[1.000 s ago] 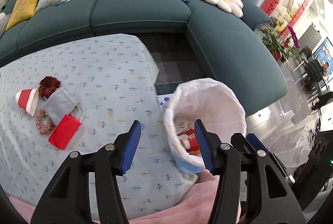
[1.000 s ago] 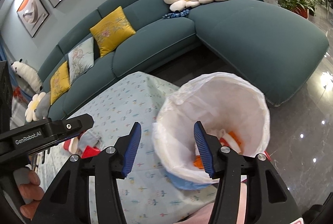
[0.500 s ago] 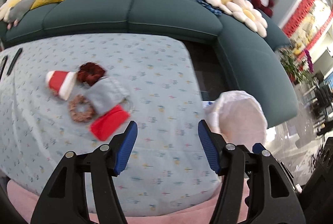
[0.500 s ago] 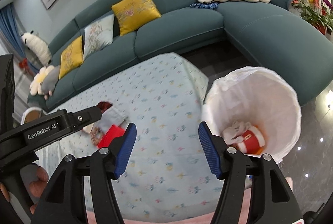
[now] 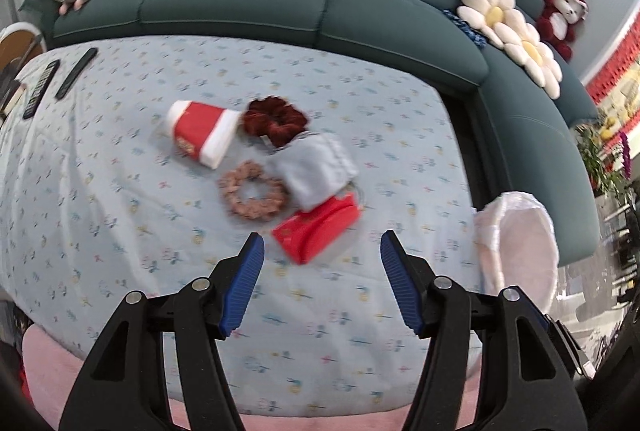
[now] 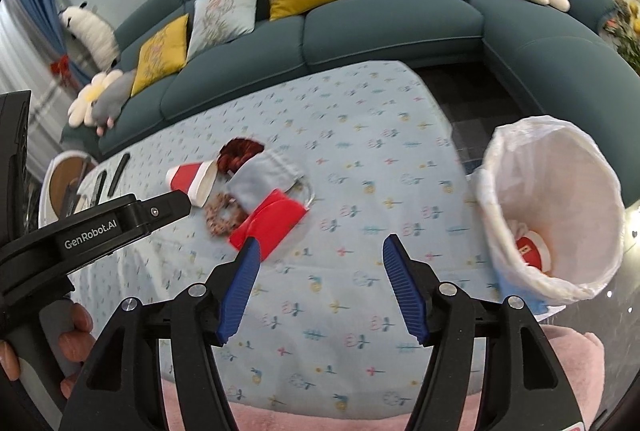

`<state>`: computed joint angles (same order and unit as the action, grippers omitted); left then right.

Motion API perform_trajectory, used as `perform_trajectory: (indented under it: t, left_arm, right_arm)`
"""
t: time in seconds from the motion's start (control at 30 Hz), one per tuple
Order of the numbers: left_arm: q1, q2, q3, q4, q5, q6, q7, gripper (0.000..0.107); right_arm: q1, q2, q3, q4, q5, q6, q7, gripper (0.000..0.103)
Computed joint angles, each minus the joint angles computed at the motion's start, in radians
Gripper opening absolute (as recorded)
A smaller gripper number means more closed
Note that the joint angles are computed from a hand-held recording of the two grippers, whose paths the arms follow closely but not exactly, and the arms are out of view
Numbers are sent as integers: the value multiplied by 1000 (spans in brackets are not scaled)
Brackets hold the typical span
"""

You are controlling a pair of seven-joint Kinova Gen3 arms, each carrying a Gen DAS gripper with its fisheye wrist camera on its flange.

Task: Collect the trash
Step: 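Move both open tools back over the remaining trash on the table, then grasp the pink scrunchie with the left tool while the right grasps the red paper packet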

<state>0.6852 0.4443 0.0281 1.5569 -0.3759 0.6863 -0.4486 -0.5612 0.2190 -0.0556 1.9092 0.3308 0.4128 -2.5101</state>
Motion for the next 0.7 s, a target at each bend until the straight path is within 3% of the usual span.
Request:
perform_trajectory:
  t: [0.4,0.7]
  left_arm:
    - [-127,13,-13,120,59,-32,-30,59]
    - [-232,107,5,56,162,-27,-177,59]
  right_arm:
    - [-28,192,-32,-182,-118,72,100,66]
    - [-27,361,-11,-362,-243,150,121,66]
